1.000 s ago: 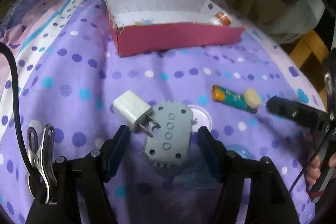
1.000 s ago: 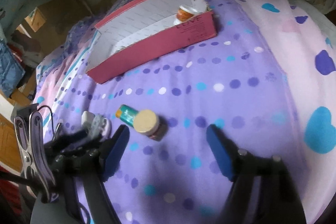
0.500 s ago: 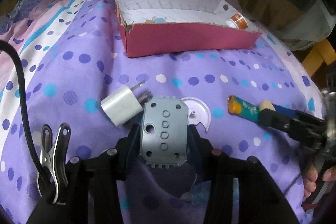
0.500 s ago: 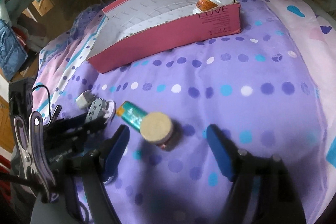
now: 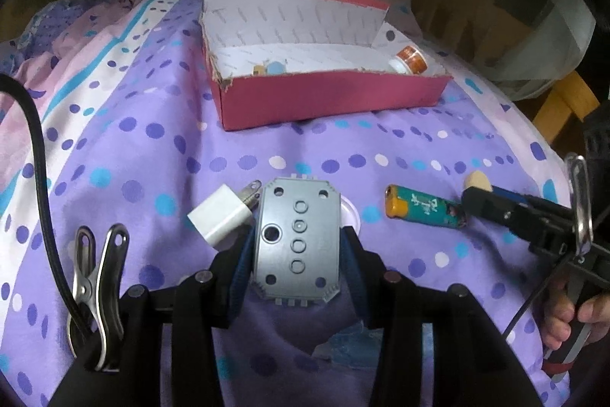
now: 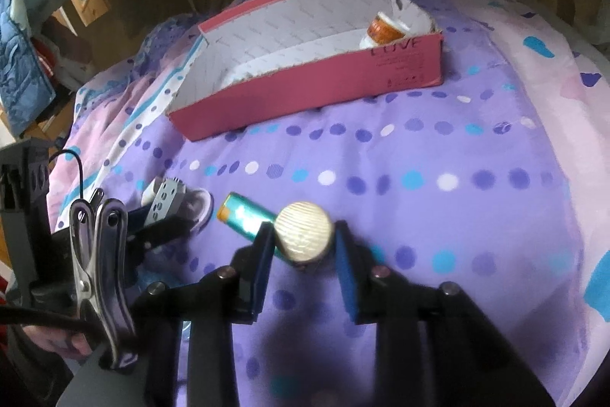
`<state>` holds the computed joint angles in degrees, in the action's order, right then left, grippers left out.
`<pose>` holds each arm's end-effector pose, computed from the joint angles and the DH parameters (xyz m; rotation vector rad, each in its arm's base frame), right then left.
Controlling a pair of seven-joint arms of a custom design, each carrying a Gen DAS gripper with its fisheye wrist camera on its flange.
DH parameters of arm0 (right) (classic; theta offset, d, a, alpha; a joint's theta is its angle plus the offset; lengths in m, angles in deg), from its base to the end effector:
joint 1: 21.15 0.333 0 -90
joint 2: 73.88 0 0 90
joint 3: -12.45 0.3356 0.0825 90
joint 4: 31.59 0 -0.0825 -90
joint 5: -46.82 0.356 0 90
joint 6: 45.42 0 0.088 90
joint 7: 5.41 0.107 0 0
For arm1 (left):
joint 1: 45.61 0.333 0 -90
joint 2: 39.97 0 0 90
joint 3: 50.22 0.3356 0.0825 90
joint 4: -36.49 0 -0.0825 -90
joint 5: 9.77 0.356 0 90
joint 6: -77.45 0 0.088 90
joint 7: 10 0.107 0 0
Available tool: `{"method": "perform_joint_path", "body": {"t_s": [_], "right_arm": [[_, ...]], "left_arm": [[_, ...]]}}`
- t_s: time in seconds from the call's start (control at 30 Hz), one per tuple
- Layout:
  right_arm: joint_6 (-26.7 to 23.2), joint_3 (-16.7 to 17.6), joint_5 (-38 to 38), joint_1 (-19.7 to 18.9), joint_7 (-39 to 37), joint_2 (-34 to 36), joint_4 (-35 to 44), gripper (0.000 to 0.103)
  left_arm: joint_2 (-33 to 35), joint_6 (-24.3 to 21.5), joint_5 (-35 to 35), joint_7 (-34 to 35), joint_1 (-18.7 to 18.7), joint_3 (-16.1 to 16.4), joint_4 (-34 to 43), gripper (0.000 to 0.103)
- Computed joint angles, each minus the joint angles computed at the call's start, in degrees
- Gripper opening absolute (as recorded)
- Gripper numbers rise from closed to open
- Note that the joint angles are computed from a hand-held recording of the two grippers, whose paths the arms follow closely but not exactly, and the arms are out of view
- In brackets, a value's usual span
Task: Organize rigid objects
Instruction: 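Grasp the grey perforated plate with the left gripper while the right grasps the wooden-capped tube, then carry the grey plate and wooden cap item toward the pink box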
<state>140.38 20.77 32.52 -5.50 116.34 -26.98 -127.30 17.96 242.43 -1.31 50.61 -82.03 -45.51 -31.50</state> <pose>0.6573 0.2920 0.2565 -1.7208 1.6620 -0.2690 0.6619 -0.4501 0.2719 -1.6763 2.1205 -0.8784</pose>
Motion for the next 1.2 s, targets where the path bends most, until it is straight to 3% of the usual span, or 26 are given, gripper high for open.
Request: {"method": "perform_joint_path", "body": {"t_s": [0.07,0.2,0.33,0.4,0.57,0.7,1.1,1.2], "right_arm": [[2.25,-2.90,0.55,2.27,1.13,-1.10,-1.46,0.032],[6.48,-6.57,1.21,5.06,2.65,-2.74,-4.13,0.032],[8.95,-9.33,2.39,7.17,3.71,-3.43,-5.50,0.032],[9.85,-10.72,3.04,8.43,3.79,-3.45,-5.69,0.032],[11.73,-13.87,4.53,11.55,2.42,-3.48,-6.12,0.032],[11.82,-14.06,5.31,11.87,1.48,-3.32,-5.85,0.032],[12.18,-18.90,10.19,15.54,-1.51,0.33,0.16,0.032],[10.63,-17.98,9.46,14.44,-1.88,1.82,3.31,0.032]], "left_arm": [[-0.83,1.30,1.11,-2.78,-2.30,3.51,-1.65,0.047],[-2.37,4.36,5.55,-11.72,-9.80,14.32,-5.73,0.047],[-2.93,8.15,9.25,-17.53,-14.93,21.60,-8.72,0.047],[-2.82,9.88,9.74,-18.26,-16.08,23.32,-9.40,0.047],[-2.70,9.14,8.35,-16.79,-15.53,22.35,-8.62,0.047],[-1.46,9.11,7.59,-16.78,-14.40,22.01,-6.26,0.047],[4.92,4.30,8.49,-15.47,-8.11,17.58,7.67,0.047],[7.03,1.67,9.83,-14.88,-6.42,15.61,12.51,0.047]]}}
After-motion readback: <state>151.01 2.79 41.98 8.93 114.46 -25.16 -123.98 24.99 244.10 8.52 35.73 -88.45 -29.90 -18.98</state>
